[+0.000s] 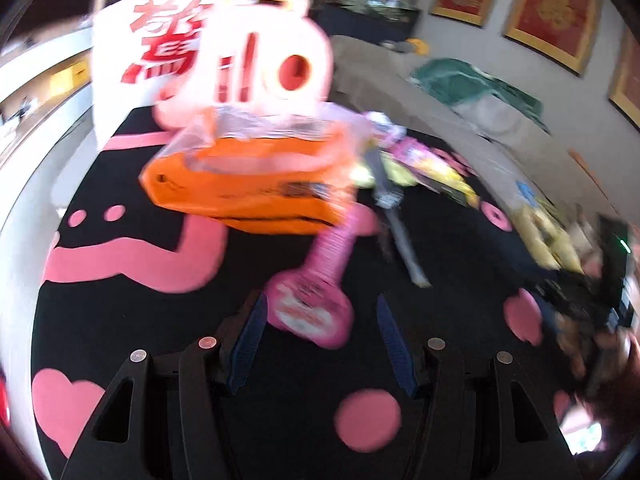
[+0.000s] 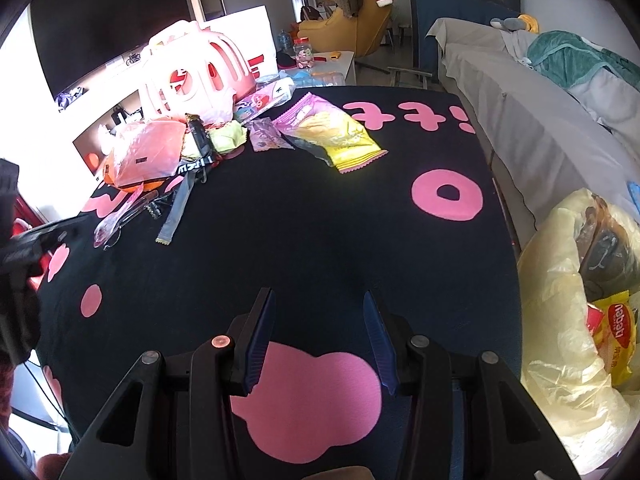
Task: Collect trash
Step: 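Grasp the pink lollipop card with the left tool while the right tool grasps the black strap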
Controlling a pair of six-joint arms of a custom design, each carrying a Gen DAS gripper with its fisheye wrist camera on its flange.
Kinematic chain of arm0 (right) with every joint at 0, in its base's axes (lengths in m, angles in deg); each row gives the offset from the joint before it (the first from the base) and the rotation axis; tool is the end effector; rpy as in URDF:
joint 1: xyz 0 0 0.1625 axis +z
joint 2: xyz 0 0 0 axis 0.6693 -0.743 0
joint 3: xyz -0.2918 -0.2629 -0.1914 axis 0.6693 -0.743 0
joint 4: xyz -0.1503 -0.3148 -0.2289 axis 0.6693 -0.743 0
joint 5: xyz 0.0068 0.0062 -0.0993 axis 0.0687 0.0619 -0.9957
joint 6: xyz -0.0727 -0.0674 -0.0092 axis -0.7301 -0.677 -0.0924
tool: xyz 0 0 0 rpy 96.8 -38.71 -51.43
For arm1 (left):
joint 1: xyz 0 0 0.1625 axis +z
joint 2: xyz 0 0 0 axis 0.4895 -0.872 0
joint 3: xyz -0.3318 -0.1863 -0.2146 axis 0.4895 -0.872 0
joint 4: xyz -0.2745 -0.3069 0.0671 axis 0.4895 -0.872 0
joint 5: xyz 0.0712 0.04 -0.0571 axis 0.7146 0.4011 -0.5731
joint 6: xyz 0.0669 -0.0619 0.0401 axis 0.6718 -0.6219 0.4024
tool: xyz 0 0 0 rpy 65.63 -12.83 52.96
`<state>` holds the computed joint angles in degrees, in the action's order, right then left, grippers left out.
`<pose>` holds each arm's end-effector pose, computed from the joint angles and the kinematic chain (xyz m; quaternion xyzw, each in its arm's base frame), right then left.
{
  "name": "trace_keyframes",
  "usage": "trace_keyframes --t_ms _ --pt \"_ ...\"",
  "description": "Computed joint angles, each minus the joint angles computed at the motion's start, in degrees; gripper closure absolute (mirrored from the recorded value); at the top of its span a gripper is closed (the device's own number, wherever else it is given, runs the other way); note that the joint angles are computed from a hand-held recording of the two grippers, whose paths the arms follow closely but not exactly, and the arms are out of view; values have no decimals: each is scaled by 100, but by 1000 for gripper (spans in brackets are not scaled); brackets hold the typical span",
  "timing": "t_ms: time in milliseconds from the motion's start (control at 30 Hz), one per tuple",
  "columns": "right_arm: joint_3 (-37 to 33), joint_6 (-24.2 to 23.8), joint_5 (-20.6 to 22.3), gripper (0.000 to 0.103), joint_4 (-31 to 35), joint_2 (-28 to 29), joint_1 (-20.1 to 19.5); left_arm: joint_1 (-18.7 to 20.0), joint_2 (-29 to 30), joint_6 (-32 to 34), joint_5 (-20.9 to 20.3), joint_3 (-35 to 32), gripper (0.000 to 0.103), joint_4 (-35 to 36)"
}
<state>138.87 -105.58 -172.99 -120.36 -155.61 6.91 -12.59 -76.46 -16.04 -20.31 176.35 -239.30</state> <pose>-0.0467 -0.2727 0.3653 0.2260 -0.9053 0.2505 0.2581 -0.3154 -0.3010 0.0015 0.1798 0.9205 -0.2865 0.1958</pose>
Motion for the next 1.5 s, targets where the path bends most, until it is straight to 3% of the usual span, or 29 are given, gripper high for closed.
trace_keyframes --t_ms 100,367,500,567,733,867,967,1100,1233,1367,1500 --pt "60 -216 134 60 138 -201 -130 354 120 59 -210 -142 45 -88" --pt "97 -272 82 60 24 -177 -115 285 367 -69 159 -472 46 657" --pt "96 -171 -97 60 -128 17 316 185 392 -534 304 -559 51 1136" --pt "87 -166 -186 60 -259 176 629 135 353 -661 275 -465 51 1003" --pt "-15 314 -480 60 -863 1098 1703 -205 162 -1251 411 -122 51 746" --pt "-173 1134 -867 60 -1420 2156 2359 -499 -140 -1923 729 4 51 1377" --pt "-262 1570 -970 60 -1715 2726 2610 -630 -339 -2225 865 106 51 1654" --pt "-280 1774 -1322 60 -2730 3541 2935 -680 -395 -2256 826 249 51 1374" --pt "-455 1914 -1735 64 -3046 4077 3149 -707 -298 -2173 665 382 51 814" --pt "-439 1724 -1608 69 -2620 3778 3051 -723 -177 -2090 567 390 51 571" --pt "-290 1406 -1249 71 -1600 2698 2592 -702 -73 -2012 484 323 51 453"
